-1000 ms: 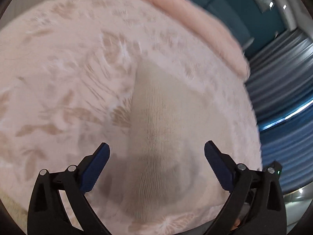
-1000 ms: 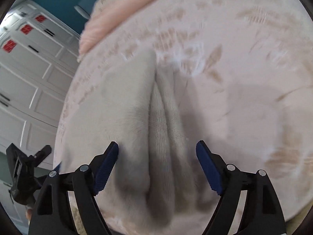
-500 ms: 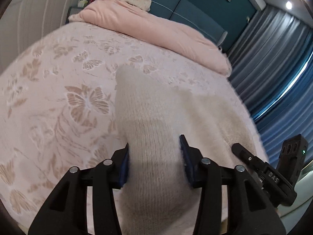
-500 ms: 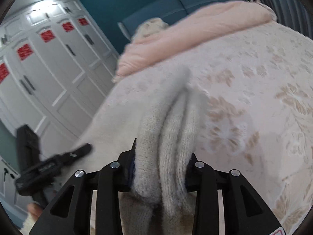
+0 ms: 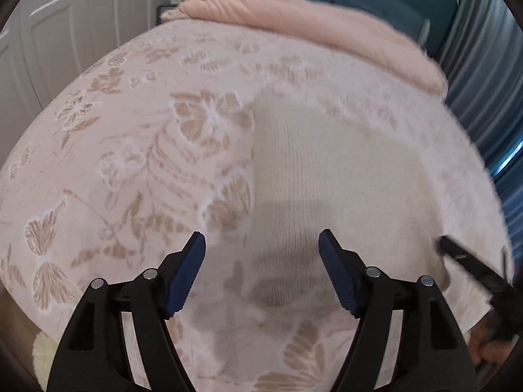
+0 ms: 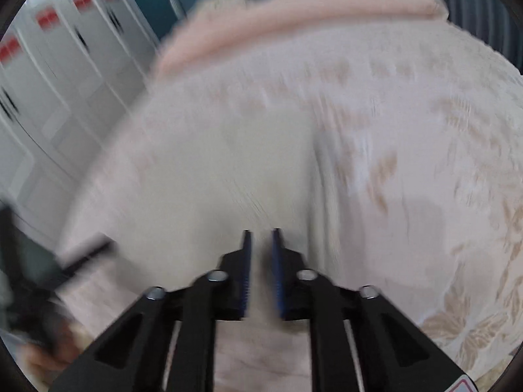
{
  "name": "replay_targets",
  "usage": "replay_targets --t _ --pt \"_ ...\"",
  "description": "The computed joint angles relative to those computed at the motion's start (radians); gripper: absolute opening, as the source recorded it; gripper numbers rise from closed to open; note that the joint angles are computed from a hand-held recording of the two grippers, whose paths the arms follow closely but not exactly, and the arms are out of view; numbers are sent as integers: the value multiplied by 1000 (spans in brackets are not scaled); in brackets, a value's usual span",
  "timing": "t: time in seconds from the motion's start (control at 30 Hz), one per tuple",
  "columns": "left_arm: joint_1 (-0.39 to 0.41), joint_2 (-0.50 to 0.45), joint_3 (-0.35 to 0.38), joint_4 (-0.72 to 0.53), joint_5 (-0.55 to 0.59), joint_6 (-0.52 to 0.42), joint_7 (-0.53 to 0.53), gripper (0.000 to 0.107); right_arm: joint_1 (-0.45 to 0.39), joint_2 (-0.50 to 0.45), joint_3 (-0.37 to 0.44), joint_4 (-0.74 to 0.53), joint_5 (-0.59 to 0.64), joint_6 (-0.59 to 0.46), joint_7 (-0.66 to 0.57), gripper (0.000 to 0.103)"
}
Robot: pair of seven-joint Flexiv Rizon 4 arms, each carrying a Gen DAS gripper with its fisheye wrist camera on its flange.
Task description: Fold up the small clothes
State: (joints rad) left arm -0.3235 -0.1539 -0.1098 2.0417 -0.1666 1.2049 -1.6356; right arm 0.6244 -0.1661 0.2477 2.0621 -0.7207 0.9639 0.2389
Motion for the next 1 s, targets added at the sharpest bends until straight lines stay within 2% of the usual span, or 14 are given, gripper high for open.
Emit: replay_targets --t 0.07,0.17,0.23,0.27,0.33,0.4,0.5,0.67,1.0 --pt "-18 4 12 -9 69 -32 -38 70 -2 31 1 11 -61 4 77 0" --pt "-28 18 22 -21 150 -61 -72 70 18 65 17 -21 -112 -66 54 1" --pt "-29 27 19 -15 163 -71 -81 70 19 51 35 -29 -75 -84 -4 1" --pt "-30 30 18 -13 168 -76 -90 70 22 28 44 -35 -19 -117 -49 1" --pt "-31 35 11 -8 159 -90 -99 70 20 16 53 -18 72 -112 -75 0" --pt "-34 41 8 -6 164 -98 -106 70 29 44 43 9 33 -78 2 0" --pt "-41 56 9 -9 209 -108 -129 70 42 71 51 -5 -11 -113 22 1" --pt "-44 73 2 -7 231 -119 -144 70 66 92 83 -21 -7 -204 55 6" --pt "-53 117 -6 0 340 -126 -238 72 102 105 115 -8 -3 -260 137 7"
